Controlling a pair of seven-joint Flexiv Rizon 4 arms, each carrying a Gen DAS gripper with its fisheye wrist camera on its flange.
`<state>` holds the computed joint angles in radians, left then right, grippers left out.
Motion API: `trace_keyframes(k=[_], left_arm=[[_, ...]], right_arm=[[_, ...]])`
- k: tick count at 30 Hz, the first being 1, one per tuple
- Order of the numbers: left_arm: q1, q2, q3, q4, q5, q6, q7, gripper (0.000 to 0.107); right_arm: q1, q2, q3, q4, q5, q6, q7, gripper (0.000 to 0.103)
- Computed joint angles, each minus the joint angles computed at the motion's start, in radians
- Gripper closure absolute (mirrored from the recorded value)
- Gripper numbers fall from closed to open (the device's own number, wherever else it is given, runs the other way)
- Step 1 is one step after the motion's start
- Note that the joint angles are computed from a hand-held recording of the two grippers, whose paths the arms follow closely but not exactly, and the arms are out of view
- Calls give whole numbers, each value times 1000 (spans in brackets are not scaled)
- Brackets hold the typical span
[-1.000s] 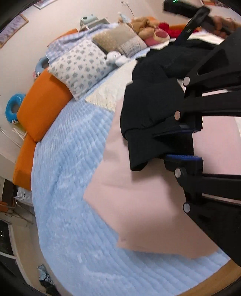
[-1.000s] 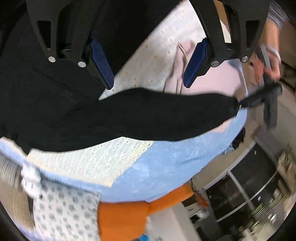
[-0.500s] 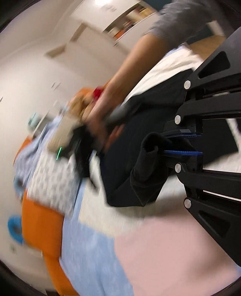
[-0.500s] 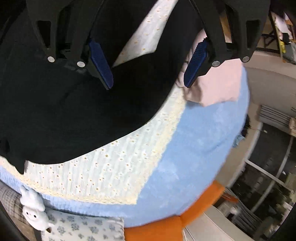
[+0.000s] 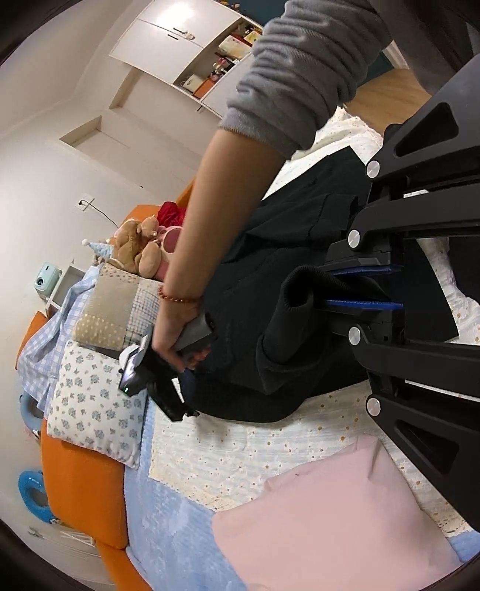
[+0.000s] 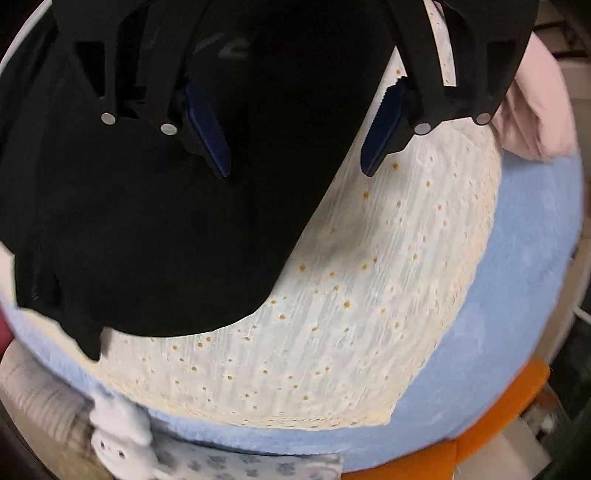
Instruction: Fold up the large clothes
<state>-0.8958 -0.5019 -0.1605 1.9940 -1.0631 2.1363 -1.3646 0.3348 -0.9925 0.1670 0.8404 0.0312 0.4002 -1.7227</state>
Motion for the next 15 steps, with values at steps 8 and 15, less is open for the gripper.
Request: trace_keyframes(k=[8,15], left_arm=[[-11,7,-4,-11,-35,27,46,92],[-28,-51,-10,-147,-37,-31,212,92]], right_arm=[[-44,-86,56,-196,147,-144,-17,100],[-88,-52,63,-246,207,-134,-55,100]])
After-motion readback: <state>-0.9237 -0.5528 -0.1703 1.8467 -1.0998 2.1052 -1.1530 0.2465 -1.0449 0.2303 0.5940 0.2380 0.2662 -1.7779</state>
